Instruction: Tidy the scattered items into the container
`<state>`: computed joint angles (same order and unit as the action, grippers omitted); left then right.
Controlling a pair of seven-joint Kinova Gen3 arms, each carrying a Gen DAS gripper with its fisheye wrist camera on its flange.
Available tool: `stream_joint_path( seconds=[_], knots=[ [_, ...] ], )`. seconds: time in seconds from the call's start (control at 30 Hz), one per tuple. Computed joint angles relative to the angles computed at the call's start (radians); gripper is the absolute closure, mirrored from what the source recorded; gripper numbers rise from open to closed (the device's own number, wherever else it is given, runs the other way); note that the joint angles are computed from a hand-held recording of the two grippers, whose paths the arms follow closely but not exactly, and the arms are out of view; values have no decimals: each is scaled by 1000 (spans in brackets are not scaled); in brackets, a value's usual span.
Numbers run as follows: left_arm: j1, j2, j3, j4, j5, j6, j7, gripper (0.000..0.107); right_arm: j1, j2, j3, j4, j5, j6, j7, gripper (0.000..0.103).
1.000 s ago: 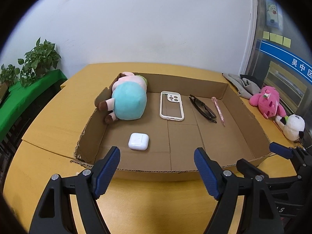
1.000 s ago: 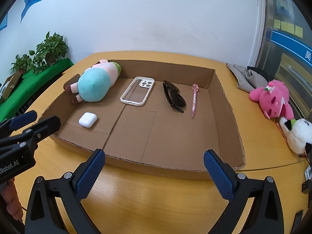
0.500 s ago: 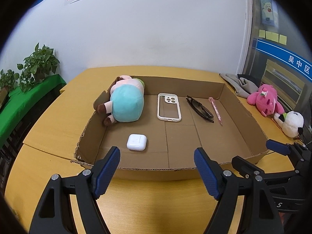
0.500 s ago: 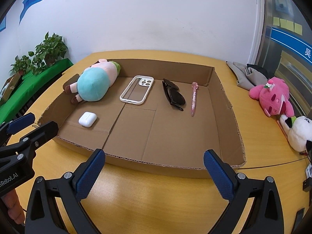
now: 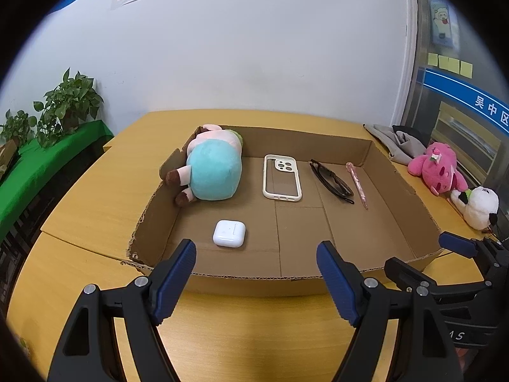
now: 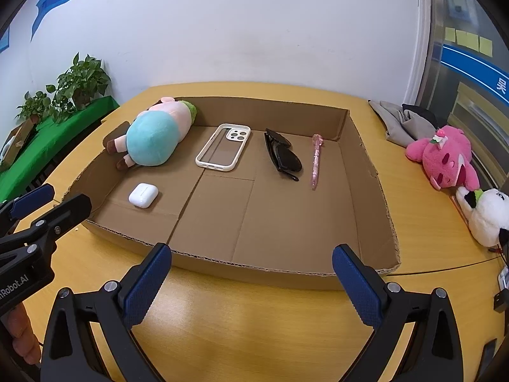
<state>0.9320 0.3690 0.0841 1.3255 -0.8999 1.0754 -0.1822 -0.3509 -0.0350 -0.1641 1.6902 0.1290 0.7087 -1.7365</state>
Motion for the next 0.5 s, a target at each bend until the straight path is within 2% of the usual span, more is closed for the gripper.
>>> stream_joint_path(
  seconds=[0.5],
  knots=[
    [-22, -3, 8, -1, 41, -19, -34, 29, -8, -2, -8, 4, 28, 0, -29, 1]
  ],
)
